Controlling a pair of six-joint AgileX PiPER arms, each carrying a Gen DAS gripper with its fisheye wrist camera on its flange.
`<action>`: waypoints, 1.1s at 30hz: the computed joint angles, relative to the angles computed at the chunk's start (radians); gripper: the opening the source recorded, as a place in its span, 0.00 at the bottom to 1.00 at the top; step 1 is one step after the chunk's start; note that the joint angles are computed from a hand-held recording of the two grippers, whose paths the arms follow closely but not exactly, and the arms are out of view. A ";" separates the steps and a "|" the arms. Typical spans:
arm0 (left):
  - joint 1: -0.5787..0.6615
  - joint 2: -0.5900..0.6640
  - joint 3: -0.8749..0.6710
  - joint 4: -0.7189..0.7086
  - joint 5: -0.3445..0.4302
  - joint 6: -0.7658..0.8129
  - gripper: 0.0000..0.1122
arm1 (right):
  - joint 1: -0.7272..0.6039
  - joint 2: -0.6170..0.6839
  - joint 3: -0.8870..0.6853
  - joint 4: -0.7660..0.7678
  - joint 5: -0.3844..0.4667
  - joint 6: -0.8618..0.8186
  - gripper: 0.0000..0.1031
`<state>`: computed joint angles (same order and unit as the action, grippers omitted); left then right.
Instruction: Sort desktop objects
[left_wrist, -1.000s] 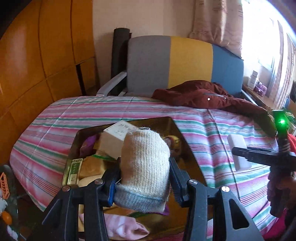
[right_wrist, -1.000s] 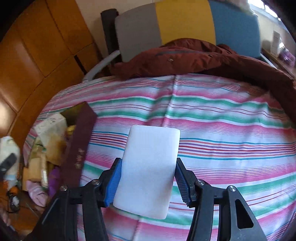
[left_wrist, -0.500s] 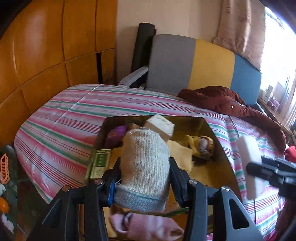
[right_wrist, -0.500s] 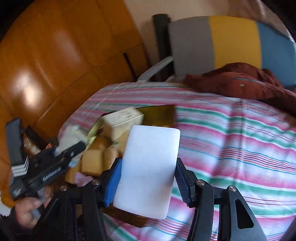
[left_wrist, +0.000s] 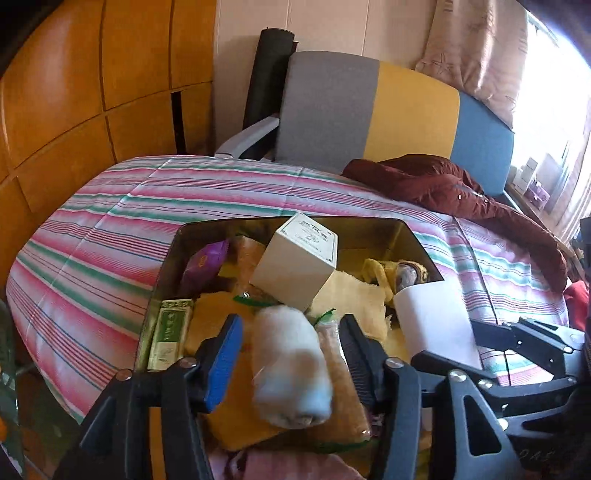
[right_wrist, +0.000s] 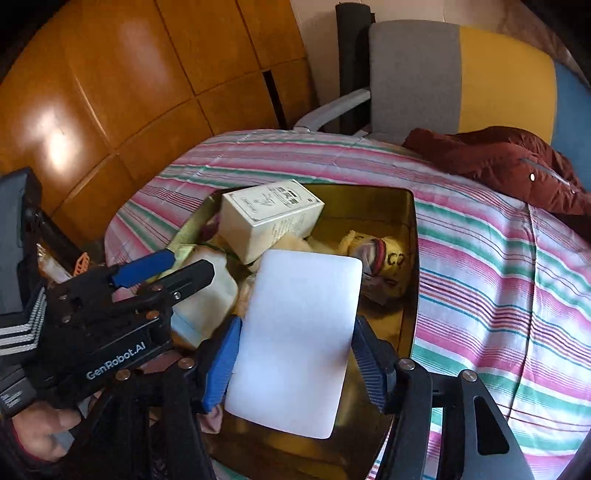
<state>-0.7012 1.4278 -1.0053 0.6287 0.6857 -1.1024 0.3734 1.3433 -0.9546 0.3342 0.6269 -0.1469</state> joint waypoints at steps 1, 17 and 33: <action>-0.003 0.001 0.001 0.007 0.001 -0.008 0.57 | -0.007 0.005 0.002 0.012 -0.004 -0.012 0.60; -0.109 -0.039 -0.010 0.147 0.224 -0.144 0.64 | 0.003 -0.033 0.061 -0.014 -0.055 0.047 0.84; -0.254 -0.141 -0.017 0.244 0.418 -0.294 0.67 | 0.259 -0.209 0.161 -0.644 -0.064 0.772 0.86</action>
